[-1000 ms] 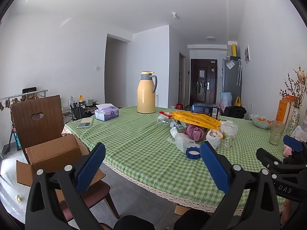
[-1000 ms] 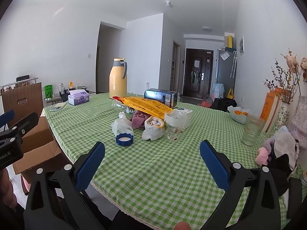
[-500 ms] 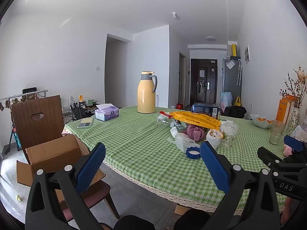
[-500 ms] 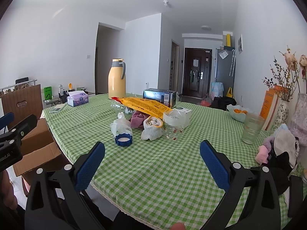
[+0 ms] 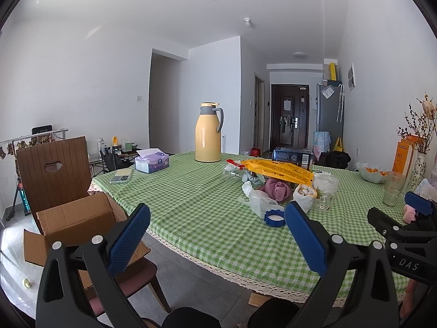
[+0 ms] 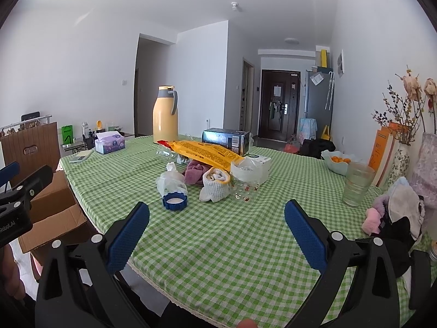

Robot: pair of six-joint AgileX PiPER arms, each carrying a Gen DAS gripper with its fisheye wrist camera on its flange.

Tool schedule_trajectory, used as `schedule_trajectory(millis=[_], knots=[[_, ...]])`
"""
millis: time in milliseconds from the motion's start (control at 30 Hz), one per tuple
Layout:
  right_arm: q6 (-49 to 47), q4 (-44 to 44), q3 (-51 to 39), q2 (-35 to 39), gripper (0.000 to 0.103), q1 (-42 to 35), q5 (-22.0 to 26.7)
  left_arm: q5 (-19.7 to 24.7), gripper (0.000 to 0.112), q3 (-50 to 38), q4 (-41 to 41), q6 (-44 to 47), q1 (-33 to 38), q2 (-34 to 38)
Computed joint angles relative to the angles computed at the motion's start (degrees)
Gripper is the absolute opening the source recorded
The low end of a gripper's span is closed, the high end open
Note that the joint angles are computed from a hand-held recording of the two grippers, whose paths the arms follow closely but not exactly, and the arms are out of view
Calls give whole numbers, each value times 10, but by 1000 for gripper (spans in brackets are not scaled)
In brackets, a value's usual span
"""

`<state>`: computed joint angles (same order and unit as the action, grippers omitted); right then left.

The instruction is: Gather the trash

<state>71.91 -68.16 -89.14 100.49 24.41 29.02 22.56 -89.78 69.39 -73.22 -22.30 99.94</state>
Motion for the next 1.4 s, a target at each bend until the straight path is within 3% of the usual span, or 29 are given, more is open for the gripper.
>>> schedule_trajectory(millis=[967, 1100, 1167, 1267, 1400], knots=[[-31, 37, -13, 5, 95, -11, -11, 4, 96, -7, -1, 14, -1, 12], [-65, 76, -36, 25, 95, -23, -17, 5, 96, -28, -18, 33, 4, 33], [-87, 107, -54, 43, 95, -38, -32, 19, 96, -63, -68, 79, 7, 59], [-190, 238, -108, 83, 95, -65, -39, 36, 96, -122, -143, 155, 13, 100], [-293, 351, -189, 137, 95, -87, -14, 67, 96, -217, -252, 268, 26, 161]])
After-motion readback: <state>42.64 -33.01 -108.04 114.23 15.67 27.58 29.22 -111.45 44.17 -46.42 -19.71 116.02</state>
